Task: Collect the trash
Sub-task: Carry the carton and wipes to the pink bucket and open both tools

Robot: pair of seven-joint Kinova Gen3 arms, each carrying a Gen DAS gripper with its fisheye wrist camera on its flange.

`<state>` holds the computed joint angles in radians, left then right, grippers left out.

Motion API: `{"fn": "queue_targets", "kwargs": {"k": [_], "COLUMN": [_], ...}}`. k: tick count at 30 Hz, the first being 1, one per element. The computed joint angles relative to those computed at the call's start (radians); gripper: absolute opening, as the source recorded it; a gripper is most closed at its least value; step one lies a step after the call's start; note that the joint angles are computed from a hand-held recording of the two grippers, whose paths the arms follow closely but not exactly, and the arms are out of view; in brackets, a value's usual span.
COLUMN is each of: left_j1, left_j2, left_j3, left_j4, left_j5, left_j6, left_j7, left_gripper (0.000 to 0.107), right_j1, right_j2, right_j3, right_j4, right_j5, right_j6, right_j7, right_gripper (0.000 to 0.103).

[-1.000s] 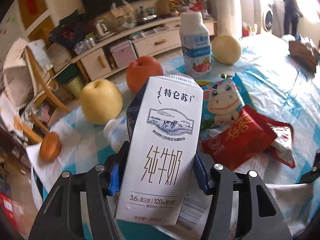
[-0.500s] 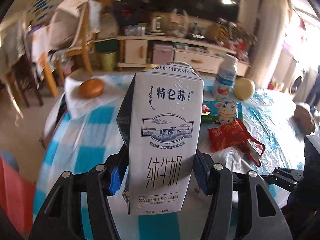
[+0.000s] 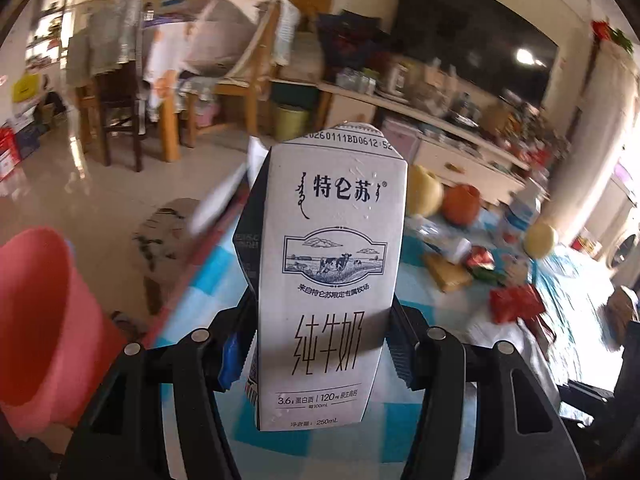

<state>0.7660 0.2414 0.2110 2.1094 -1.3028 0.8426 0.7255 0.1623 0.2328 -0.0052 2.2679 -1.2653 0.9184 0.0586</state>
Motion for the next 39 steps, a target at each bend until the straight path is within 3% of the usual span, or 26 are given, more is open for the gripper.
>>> {"fn": "queue_targets", "kwargs": {"k": [7,12,19,28,33,37,39], "left_j1": [-0.019,-0.051,-0.106,-0.231,-0.324,-0.389,-0.420], "left_j2": [-0.069,-0.126,-0.216,-0.325,-0.393,-0.402,-0.400], "left_j3": [0.010,0.033,0.065,0.083,0.077,0.075,0.069], "left_j4": [0.069,0.117,0.205,0.342,0.432,0.450,0.448], "left_j5": [0.043,0.116,0.235,0.297,0.292,0.329,0.368], "left_j6": [0.094,0.185,0.298,0.233,0.103,0.057,0.049], "left_j7": [0.085,0.129,0.229,0.360,0.397,0.357,0.316], "left_gripper": [0.059,0.059,0.059,0.059,0.059,0.060,0.071], "right_j1": [-0.094,-0.217,-0.431,-0.600,-0.649,-0.696,-0.712], "right_j2": [-0.035,-0.051,0.007,0.177,0.264,0.309,0.311], "right_j3": [-0.046,-0.103,-0.205,-0.318,-0.374,-0.389,-0.387], "right_j4": [-0.033,-0.083,-0.239,-0.464,-0.560,-0.616,-0.619], "right_j5": [-0.058,-0.134,-0.176,-0.135,-0.075,0.016,0.055], "right_j6": [-0.007,-0.041,-0.137,-0.203,-0.253,-0.319,-0.357], "right_j7": [-0.101,-0.161,-0.267,-0.420,-0.510,-0.614,-0.659], "right_gripper": [0.070,0.070,0.070,0.070,0.071,0.078,0.082]}}
